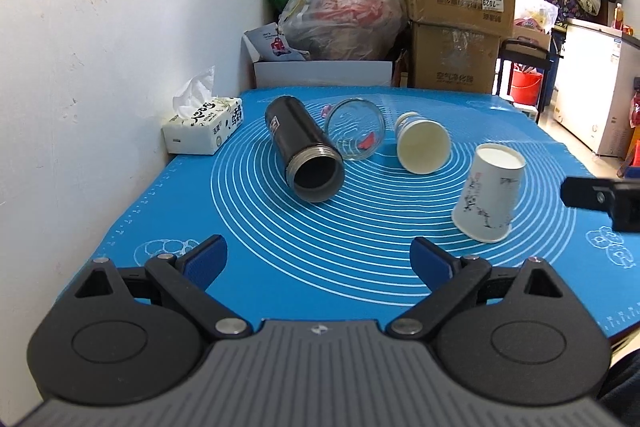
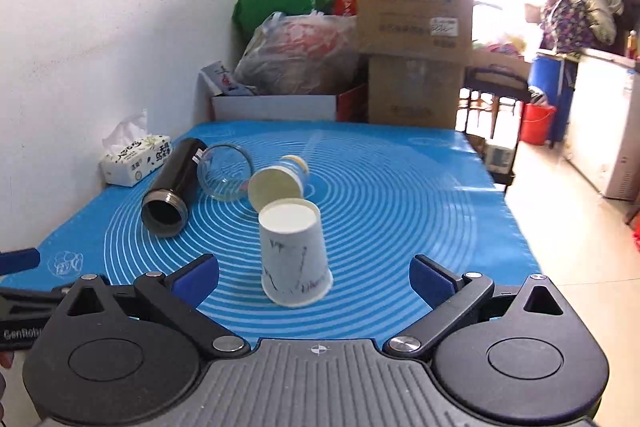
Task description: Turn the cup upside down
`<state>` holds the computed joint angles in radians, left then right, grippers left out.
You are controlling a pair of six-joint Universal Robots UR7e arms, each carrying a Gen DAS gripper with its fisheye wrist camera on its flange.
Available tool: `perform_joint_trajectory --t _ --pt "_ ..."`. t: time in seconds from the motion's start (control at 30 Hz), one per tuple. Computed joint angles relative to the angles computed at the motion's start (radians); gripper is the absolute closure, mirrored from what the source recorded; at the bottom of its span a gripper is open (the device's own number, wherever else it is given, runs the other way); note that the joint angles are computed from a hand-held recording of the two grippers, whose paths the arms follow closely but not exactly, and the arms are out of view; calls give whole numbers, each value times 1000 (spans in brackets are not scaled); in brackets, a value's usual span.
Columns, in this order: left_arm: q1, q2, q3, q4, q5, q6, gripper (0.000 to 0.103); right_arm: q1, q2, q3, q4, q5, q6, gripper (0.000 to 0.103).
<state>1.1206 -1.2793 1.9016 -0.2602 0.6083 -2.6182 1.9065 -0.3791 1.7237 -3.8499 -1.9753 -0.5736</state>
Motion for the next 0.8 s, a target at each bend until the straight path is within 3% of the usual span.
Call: perform_joint_trajectory --t 0.33,0.8 --pt "-48 -37 64 -44 -26 10 6 10 -44 141 -113 14 5 0" --pt "-76 -62 106 -65 -46 22 6 21 -73 219 -150 39 8 0"
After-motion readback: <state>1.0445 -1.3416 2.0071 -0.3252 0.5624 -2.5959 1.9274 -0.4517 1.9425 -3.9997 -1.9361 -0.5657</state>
